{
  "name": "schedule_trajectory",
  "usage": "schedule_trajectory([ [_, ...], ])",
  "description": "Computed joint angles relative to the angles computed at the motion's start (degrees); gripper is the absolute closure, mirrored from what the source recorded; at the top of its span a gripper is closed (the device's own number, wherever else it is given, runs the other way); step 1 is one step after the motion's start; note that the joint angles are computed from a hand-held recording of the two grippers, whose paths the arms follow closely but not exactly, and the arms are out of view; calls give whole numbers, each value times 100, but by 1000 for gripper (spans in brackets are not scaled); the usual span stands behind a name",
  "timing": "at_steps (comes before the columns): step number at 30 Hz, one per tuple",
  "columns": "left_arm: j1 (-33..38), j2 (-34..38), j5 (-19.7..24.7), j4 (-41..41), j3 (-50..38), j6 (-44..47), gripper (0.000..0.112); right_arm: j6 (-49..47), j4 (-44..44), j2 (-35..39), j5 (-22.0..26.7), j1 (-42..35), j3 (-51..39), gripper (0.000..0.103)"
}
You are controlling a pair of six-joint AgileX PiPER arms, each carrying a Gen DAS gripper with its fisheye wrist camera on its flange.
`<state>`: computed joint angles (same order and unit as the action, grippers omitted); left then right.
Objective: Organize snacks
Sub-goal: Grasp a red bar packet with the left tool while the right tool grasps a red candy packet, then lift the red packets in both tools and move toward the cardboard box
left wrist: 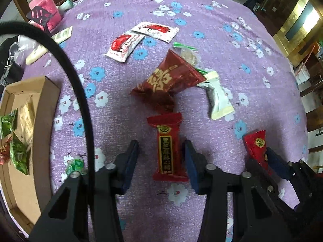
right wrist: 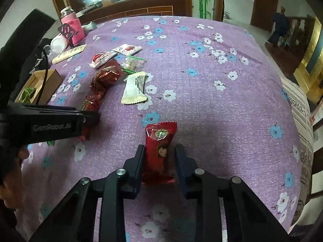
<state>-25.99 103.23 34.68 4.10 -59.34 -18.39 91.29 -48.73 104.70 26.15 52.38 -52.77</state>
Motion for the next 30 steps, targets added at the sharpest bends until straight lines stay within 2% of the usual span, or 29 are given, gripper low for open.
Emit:
schedule_trajectory([
  [3,-13,-75,-70,121,80,-44,92,-43,-12,0,64,4,-7,83],
  [12,95,-671,-447,-223,859,412,92,-112,115,-71,50,88,55,85],
  [20,148,-1174,-733,-1043,1523,1331,92,224,163,-341,182,611,371,85],
  [26,513,-1829,-783,-2640,2330,3212,92,546,276,-506,258,1062,540,85],
  [30,598,-2322,-707,-2880,2813,3636,92,702,361,-545,313,1295,556,85],
])
